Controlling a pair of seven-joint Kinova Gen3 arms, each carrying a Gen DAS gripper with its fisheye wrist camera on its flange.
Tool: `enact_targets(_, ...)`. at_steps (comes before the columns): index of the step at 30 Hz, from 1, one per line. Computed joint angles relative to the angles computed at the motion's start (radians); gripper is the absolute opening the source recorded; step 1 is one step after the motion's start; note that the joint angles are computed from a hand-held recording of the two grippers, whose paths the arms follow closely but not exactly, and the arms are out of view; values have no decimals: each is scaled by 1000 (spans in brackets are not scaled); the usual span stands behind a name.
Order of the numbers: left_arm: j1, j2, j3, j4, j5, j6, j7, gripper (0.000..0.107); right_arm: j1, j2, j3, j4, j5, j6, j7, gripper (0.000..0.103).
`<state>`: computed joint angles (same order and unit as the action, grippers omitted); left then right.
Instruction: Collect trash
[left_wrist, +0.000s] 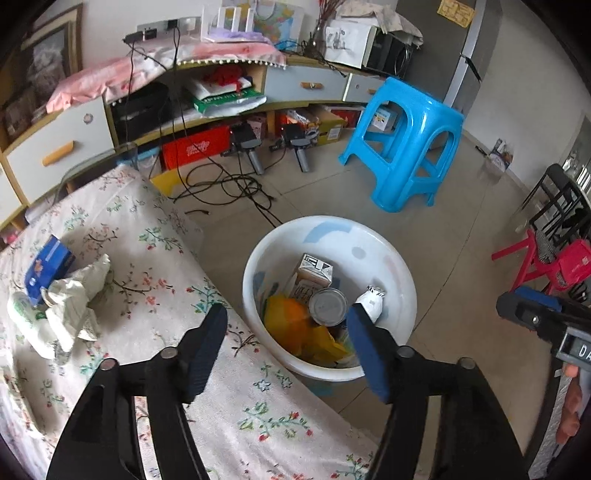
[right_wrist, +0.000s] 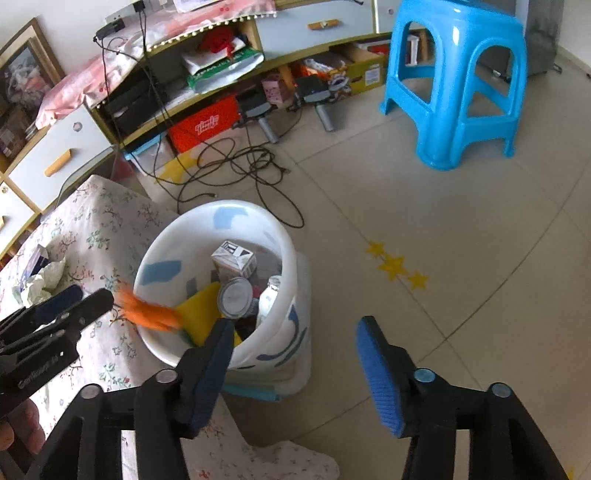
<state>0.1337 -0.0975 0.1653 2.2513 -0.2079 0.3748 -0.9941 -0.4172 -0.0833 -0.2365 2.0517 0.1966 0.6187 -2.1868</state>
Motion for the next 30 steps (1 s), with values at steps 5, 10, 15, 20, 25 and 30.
enact_targets(5, 3, -55, -1, 13, 10, 52, -12, 88, -2, -10, -27, 5, 65, 1, -66, 70)
enact_targets(10, -10, -137, -22, 36, 61, 114, -77, 90, -18, -5, -35, -6, 73, 9, -87, 70)
enact_targets(15, -32, -249, -68, 76, 121, 187, -154, 100, -49, 0, -61, -16, 112, 23, -141, 74)
enact_targets(20, -94, -372, -113, 124, 137, 268, -222, 103, -98, 21, -92, -39, 168, 53, -211, 79)
enact_targets(25, -186, -475, -214, 180, 119, 319, -303, 103, -167, 59, -107, -67, 241, 94, -292, 81)
enact_targets(30, -265, -467, -385, 176, 108, 354, -426, 103, -256, 114, -107, -107, 297, 134, -364, 82)
